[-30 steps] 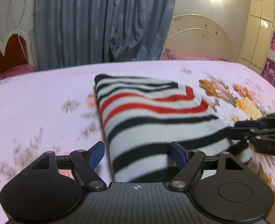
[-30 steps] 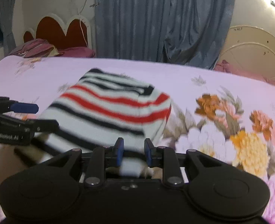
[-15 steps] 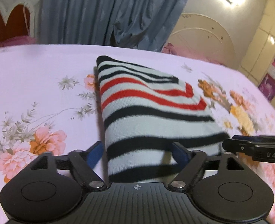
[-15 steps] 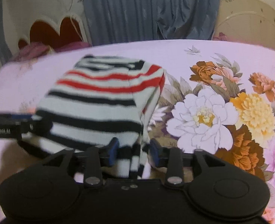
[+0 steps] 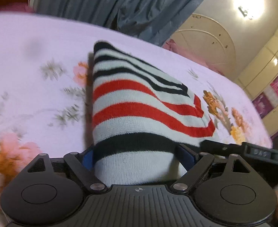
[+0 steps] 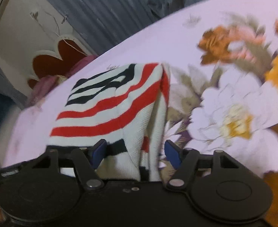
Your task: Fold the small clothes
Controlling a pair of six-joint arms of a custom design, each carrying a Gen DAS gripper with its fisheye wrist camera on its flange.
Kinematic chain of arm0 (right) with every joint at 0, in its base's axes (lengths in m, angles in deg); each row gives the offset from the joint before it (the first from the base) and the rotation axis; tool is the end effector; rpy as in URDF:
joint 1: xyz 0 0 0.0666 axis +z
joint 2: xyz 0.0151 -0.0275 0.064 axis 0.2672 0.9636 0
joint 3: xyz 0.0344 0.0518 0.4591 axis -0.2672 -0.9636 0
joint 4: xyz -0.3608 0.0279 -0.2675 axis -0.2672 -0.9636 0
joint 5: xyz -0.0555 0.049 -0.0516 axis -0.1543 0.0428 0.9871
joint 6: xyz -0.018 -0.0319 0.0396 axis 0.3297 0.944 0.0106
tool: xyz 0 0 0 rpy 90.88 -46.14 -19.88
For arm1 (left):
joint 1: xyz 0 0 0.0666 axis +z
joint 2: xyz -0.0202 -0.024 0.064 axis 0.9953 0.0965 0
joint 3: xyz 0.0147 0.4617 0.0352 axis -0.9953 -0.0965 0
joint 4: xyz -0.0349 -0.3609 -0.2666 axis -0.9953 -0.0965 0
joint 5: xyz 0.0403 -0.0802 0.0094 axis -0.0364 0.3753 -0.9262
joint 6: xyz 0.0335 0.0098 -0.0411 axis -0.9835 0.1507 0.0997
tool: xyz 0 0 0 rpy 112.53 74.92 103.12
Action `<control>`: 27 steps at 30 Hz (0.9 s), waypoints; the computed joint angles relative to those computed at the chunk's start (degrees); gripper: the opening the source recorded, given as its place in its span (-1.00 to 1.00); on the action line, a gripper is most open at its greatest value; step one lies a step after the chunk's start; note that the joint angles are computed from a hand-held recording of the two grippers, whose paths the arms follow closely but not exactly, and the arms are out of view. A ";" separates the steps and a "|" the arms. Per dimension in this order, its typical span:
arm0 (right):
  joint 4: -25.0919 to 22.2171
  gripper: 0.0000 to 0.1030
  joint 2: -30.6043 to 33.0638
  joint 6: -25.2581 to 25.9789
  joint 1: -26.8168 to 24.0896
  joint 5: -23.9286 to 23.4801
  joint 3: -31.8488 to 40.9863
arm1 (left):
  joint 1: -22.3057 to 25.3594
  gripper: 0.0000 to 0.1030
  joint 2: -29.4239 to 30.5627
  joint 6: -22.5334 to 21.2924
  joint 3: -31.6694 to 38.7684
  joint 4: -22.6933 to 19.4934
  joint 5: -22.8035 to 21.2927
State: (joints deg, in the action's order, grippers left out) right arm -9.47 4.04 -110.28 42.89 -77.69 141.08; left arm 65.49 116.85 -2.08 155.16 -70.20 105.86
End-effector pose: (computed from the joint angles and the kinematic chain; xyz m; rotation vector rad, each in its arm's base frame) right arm 0.5311 0.2687 0.4660 0.6879 2.2839 0.5629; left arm 0.7181 -0.2669 0.4502 0.5231 2.4671 -0.8572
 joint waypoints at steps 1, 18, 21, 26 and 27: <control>1.30 0.22 0.02 -0.19 -0.11 -0.16 -0.41 | 0.05 0.67 0.49 0.91 0.33 -0.02 1.01; 2.78 -0.33 0.24 5.28 2.10 4.90 2.85 | -1.33 -0.03 -2.58 -2.02 -0.53 3.08 -3.36; 2.83 -0.33 0.49 5.71 2.59 5.14 4.10 | -0.52 -0.04 -4.01 -3.52 -1.26 3.52 -3.34; 2.81 -0.33 2.93 6.39 3.97 5.39 8.13 | 2.07 -0.04 -5.91 -4.58 -1.91 3.33 -3.05; 2.61 -0.33 3.76 6.62 4.44 5.58 9.39 | 2.88 -0.04 -6.24 -5.07 -2.04 3.26 -2.84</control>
State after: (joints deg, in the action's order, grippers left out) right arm -6.86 7.81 -103.66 47.33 -72.11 150.47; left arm 68.37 110.60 -7.15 153.12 -66.94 103.02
